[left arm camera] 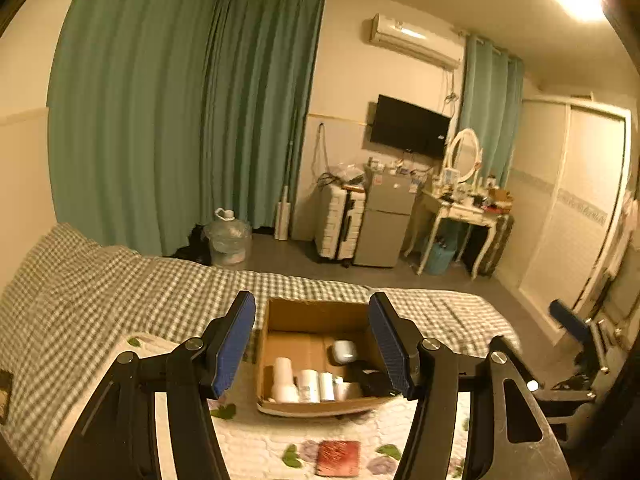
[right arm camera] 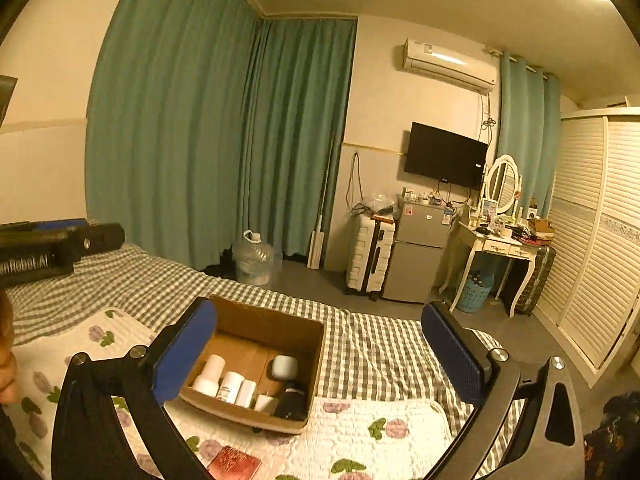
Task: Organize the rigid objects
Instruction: 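Move the right tool down toward the pink rose card on the quilt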
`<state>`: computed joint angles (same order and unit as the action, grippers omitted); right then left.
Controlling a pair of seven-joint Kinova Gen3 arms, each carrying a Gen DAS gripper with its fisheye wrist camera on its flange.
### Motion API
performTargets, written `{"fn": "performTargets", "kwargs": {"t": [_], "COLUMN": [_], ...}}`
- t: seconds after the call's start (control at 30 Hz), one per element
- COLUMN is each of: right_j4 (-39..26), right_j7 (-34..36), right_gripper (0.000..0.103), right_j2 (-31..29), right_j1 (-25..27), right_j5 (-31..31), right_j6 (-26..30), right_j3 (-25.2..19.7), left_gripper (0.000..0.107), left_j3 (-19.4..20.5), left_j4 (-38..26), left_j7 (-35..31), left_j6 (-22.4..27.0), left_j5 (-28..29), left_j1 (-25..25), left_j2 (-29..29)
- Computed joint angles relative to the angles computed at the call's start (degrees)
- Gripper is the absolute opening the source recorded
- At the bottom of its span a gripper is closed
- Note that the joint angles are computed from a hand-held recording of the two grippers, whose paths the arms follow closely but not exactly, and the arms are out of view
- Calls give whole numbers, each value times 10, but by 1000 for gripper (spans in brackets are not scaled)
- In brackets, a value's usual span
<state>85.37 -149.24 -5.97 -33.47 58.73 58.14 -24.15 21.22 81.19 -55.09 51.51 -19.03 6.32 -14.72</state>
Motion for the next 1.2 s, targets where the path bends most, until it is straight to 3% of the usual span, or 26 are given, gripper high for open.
{"fn": "performTargets", "kwargs": {"t": [0.07,0.27,0.53,0.63,0.7,0.83,0.93,1.2], "right_j4": [10,45,101,116,127,143,150,147], "right_j7": [-5,-28,-22,-22,-37,-65,-85,-84], "right_gripper": [103,103,103,103,103,103,103,103], "right_j2": [-14,-37,-52,-55,-52,-39,-22,40], "right_j1": [-3,7,25,34,40,42,32,-12], "right_j5": [-11,-24,-81,-103,-116,-132,-132,-166], "right_j6": [7,24,4,-3,-8,-21,-21,-63], "right_j3": [-6,-42,-43,-40,-41,-34,-31,19], "left_gripper": [62,62,62,62,62,62,62,60], "left_j3": [-20,11,25,-6,-27,-12,-43,-56], "left_j4": [24,66,108,122,134,156,174,211], "left_j7": [-16,-20,-16,-42,-60,-63,-89,-84], "left_j6": [-15,-22,-39,-52,-62,-65,-69,-61], "left_j5": [24,21,28,62,85,72,103,93], "left_j1": [13,-2,-15,12,25,13,34,25], "left_j2": [-16,-38,-47,-43,-43,-36,-25,8]}}
